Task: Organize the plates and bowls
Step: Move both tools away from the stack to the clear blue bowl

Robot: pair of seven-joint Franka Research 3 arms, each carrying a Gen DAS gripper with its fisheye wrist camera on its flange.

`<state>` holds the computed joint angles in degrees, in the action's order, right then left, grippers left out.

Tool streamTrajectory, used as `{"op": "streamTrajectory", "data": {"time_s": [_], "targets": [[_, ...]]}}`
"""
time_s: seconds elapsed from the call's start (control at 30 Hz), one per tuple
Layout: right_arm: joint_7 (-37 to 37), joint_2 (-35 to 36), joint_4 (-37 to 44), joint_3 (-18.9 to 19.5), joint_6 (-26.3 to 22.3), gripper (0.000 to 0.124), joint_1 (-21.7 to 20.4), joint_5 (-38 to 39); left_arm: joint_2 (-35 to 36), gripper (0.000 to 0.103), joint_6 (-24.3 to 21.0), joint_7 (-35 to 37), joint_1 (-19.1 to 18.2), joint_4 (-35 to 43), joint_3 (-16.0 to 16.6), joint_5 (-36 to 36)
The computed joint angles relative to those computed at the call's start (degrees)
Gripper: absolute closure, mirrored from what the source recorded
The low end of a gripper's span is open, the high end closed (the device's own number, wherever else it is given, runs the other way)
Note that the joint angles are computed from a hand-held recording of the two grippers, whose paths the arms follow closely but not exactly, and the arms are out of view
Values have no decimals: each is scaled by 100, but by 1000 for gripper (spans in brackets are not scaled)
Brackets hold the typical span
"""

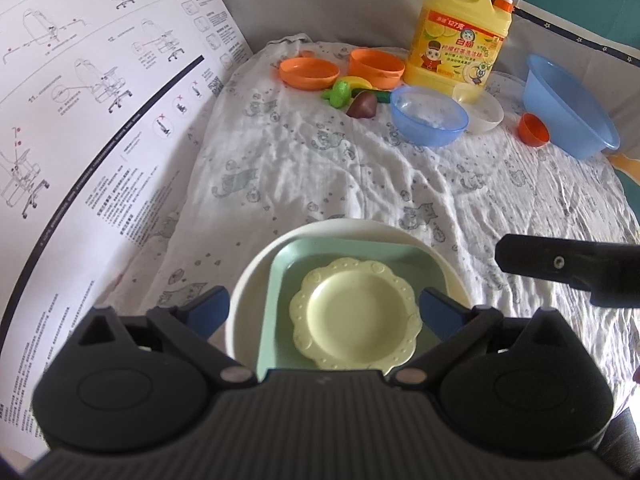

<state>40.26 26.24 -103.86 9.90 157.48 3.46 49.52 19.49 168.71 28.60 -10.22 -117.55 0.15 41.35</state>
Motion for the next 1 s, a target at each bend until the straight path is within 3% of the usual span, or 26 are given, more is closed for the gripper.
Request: {"op": "streamTrajectory", "data": {"time_s": [0.37,0.73,1.0], "targets": [[168,153,192,-77,-31,21,-204,178,359,0,-516,398,-64,657,-195,-299],[1034,644,766,-222,-52,21,-264,-291,1024,0,-817,925,-103,1610,-252,-761],[1943,1270,1685,-364,-162,21,-214,-988,1825,0,-1109,1369,-87,2898,-210,-1123]]}}
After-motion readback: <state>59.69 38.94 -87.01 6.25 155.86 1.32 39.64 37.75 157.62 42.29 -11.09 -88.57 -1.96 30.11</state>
